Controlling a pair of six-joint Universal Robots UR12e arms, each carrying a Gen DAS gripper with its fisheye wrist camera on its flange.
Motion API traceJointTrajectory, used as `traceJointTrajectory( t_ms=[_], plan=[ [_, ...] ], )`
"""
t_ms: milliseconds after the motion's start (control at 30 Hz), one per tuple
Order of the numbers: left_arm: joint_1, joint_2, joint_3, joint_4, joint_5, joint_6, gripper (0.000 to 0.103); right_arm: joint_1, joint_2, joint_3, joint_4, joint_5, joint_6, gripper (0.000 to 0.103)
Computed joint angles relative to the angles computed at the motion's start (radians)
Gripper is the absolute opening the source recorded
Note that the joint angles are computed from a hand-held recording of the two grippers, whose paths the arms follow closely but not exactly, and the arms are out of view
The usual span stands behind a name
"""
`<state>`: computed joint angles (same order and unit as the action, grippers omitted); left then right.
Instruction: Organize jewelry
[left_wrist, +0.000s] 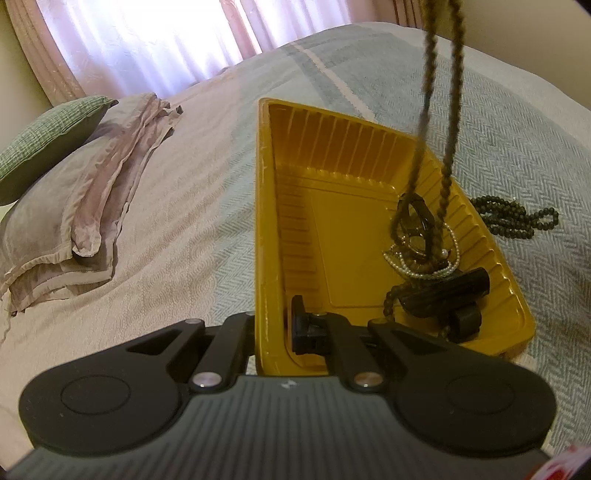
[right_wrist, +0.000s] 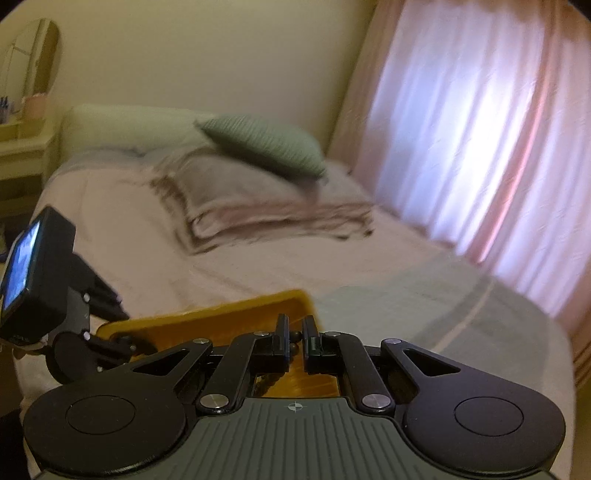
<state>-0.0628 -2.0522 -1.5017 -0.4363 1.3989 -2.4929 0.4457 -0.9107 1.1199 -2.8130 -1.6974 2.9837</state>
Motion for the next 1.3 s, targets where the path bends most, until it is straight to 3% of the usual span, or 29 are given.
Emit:
traceJointTrajectory(
  t_ms=[133,333,667,833,867,900,933,1000,1167,1300],
  plan=[
    [0.001,0.000,0.000,0.000,-0.002,-0.003,0.004,-0.012,0.031,-0.057,0.108,0.079,0.040,0.007],
    [0.001,0.001,-0.001,0.000,-0.003,-0.004,0.004,-0.025,0.052,-0.089,0.184,0.151,0.096,0.007],
    [0.002,0.001,0.000,0.001,-0.005,-0.005,0.004,-0.035,0.049,-0.068,0.192,0.185,0.163,0.007],
    [0.002,0.001,0.000,0.000,-0.003,-0.004,0.004,-0.045,0.042,-0.052,0.177,0.239,0.209,0.008],
    [0.002,0.001,0.000,-0.001,-0.003,-0.005,0.004,-0.046,0.036,-0.043,0.166,0.237,0.229,0.009],
    [0.001,0.002,-0.001,0.000,-0.004,-0.007,0.004,-0.047,0.031,-0.031,0.146,0.230,0.246,0.018],
    [0.001,0.002,0.000,-0.001,-0.004,-0.007,0.004,-0.048,0.022,-0.012,0.119,0.218,0.268,0.036],
    [0.002,0.001,0.000,0.001,-0.005,-0.008,0.004,-0.052,0.001,0.034,0.057,0.200,0.309,0.047],
    [0.005,0.001,0.001,-0.003,-0.011,-0.008,0.004,-0.065,-0.079,0.197,-0.083,0.099,0.427,0.047],
    [0.005,0.001,0.001,-0.003,-0.010,-0.009,0.004,-0.074,-0.141,0.325,-0.128,-0.013,0.538,0.047]
  ],
)
